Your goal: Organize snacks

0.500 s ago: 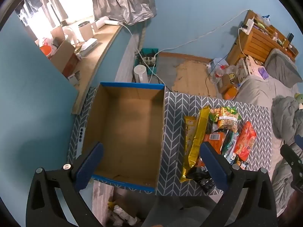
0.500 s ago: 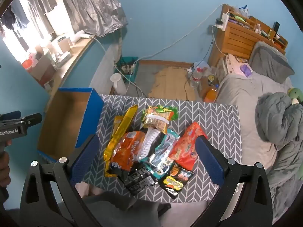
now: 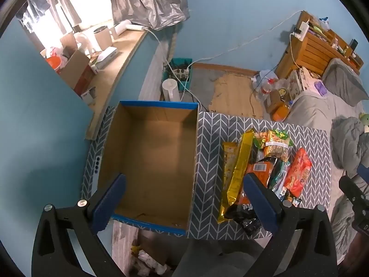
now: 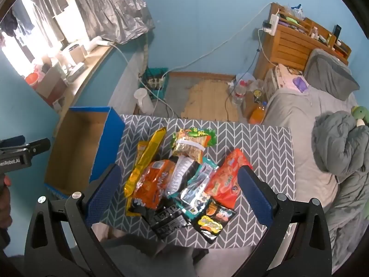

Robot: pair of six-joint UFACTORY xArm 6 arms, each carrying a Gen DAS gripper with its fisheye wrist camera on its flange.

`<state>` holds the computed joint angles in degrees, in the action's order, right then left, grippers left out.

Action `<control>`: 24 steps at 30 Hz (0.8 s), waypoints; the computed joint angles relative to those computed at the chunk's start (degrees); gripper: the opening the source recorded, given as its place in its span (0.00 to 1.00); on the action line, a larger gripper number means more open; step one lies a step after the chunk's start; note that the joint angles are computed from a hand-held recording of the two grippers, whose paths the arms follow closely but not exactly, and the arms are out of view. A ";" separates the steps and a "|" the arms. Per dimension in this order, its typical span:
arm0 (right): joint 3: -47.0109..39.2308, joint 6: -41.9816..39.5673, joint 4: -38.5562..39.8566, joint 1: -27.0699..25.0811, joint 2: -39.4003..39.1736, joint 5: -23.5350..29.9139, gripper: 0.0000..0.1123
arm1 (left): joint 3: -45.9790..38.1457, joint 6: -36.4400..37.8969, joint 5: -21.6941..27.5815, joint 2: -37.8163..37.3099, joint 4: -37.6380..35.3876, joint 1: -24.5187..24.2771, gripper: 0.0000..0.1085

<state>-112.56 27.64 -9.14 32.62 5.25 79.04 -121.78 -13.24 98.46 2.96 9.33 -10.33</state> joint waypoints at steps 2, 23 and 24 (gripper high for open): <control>-0.24 -0.05 0.06 -0.08 0.11 0.10 0.90 | -0.65 0.16 0.10 0.43 -0.04 0.00 0.92; 1.38 -0.14 0.63 -0.61 -0.26 -1.33 0.90 | -3.23 0.26 0.32 2.20 0.18 -0.52 0.92; 1.56 -0.13 0.71 -0.62 -0.33 -1.44 0.90 | -3.07 0.18 0.19 2.12 0.20 -0.52 0.92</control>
<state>-111.00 27.51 -8.43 32.00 4.92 77.60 -124.85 -13.06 98.65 5.08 9.53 -10.84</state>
